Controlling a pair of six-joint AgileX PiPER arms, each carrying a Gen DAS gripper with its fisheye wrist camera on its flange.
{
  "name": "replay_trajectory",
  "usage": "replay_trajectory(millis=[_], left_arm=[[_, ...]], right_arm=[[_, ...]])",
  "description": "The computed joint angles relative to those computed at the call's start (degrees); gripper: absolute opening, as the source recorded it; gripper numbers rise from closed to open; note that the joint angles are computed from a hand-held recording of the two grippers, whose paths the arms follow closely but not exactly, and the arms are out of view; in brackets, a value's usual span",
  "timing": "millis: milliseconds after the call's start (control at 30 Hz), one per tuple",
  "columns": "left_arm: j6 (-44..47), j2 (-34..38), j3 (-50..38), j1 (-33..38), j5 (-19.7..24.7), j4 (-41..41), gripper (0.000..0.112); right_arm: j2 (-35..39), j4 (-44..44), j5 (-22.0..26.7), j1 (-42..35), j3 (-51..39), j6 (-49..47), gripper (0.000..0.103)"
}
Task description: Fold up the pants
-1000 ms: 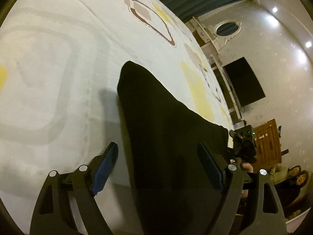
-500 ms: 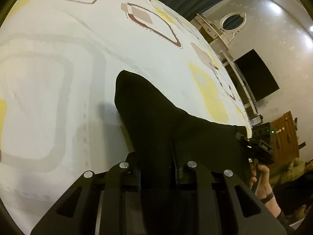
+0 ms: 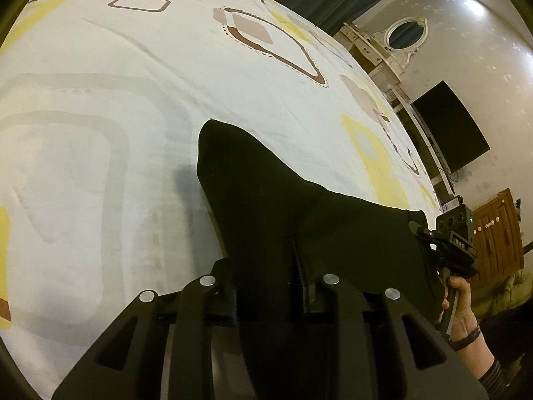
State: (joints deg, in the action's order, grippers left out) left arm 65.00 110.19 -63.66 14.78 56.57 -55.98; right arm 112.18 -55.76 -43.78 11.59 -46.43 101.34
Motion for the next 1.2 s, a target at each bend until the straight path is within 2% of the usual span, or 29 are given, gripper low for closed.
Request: replay_trajectory(millis=[433,1133,1200], left_arm=[[0.28,-0.04,0.58,-0.38,-0.54,-1.53,0.030],[1.89,0.79,0.18,0.14,0.49,-2.38,0.033],[1.74,0.76,0.16,0.20,0.58,-2.32,0.038]], right_arm=[[-0.58,1.28,0.35,0.89,0.13,-0.12,0.032],[-0.13,1.47,-2.14,-0.37,1.00,-0.83,0.033],[0.06,1.82,-2.58,-0.41,1.09,-0.94,0.034]])
